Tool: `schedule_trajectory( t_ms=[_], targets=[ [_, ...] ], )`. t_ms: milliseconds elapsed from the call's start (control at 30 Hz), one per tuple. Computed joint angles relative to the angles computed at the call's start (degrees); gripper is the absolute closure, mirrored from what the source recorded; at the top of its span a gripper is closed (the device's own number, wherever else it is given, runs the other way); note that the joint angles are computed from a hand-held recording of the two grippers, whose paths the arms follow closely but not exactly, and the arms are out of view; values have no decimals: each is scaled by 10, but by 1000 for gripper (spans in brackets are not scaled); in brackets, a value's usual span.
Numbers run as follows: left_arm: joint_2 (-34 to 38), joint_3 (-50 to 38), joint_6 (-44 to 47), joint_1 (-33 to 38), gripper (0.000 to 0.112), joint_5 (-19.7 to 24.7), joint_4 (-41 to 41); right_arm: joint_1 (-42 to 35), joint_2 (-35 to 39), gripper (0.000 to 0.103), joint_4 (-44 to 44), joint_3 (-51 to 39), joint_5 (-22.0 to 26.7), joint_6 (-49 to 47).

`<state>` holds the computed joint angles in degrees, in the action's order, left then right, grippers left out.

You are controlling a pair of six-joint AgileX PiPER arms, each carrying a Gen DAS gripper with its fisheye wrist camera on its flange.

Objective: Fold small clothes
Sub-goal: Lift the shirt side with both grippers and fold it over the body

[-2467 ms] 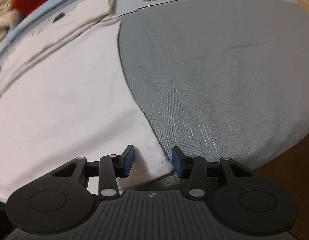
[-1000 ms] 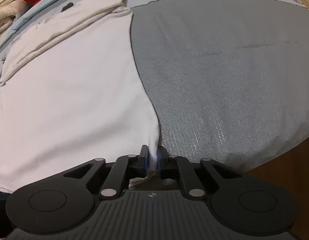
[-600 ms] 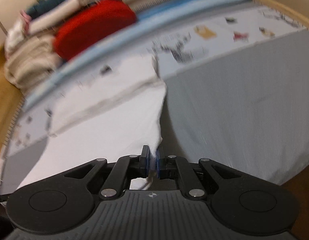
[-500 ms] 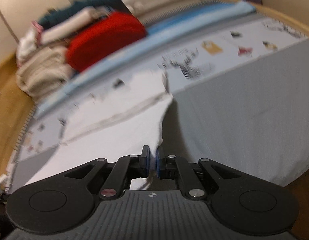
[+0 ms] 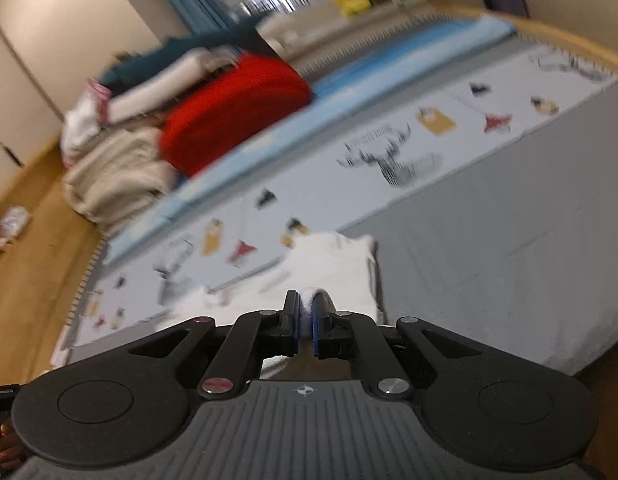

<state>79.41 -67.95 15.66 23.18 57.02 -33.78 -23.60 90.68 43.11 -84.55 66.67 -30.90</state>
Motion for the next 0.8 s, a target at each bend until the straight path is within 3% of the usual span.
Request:
schedule_trajectory(
  t_ms=[100,267,333,367,433,500,567,667,733,800],
  targets=[
    [133,-82,-18,-19,108,-31,25,75,97,98,-62,-80,-42,54],
    [292,-211,-44,-40,104,-51,65,162,276,98,-163,-266,-43,165],
    [308,-205,-79,-39,104,-94,100,176,316,95,-179,-305,-58,204],
    [313,-205,-113,-35,101,-102,120,180,317,94,-186,-291,-97,218],
    [319,-217,-116,-18,100,-84,94,182,315,94,-181,-267,-139,204],
    [316,-218,-77,-15,76,-84,75,183,334,92,-194,-292,-115,180],
    [315,-218,-77,-31,63,-78,116,185,352,82,-198,-315,-89,156],
    [343,-236,-85,-48,63,-41,150,186,360,69,-199,-296,-95,140],
    [350,-241,-84,-59,63,-49,159,198,386,68,-230,-332,-62,157],
    [355,-240,-80,-65,63,-61,157,206,384,68,-221,-325,-85,130]
  ],
)
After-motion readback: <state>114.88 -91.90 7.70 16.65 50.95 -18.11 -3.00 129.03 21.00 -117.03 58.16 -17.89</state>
